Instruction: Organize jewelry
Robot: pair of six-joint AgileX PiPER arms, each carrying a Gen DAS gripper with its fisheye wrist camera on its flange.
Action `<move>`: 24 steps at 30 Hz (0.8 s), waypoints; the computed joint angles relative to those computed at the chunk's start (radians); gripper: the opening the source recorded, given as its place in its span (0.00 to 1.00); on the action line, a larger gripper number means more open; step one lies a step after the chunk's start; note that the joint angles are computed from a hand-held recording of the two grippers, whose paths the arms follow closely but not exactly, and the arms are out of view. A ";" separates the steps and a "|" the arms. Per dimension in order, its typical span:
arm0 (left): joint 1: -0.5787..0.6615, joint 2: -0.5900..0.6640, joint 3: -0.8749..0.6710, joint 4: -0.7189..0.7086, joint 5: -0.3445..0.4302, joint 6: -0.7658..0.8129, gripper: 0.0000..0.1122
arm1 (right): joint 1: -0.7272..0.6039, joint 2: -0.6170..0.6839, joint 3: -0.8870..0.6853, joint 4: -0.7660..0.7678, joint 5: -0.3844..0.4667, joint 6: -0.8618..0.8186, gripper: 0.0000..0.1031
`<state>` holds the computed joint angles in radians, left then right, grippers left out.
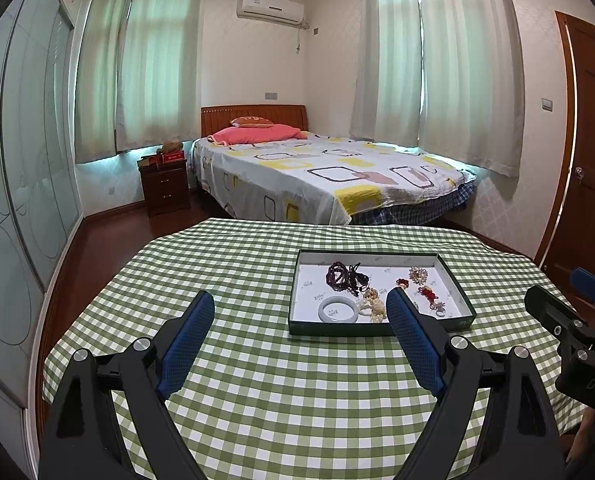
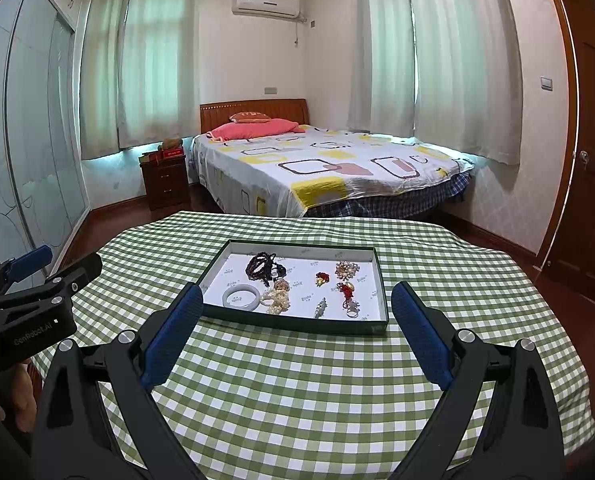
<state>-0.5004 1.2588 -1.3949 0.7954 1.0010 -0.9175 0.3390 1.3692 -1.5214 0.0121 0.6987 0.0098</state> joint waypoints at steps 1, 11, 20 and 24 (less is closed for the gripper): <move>-0.003 -0.001 0.001 0.003 0.002 -0.003 0.75 | 0.002 -0.002 0.003 -0.003 -0.002 0.002 0.90; -0.010 -0.007 0.009 0.016 0.006 -0.016 0.75 | 0.011 -0.002 0.010 -0.011 -0.009 0.011 0.90; -0.011 -0.010 0.010 0.019 0.003 -0.018 0.75 | 0.020 -0.002 0.018 -0.022 -0.016 0.022 0.90; -0.014 -0.013 0.013 0.028 0.003 -0.029 0.75 | 0.019 -0.003 0.021 -0.020 -0.019 0.020 0.90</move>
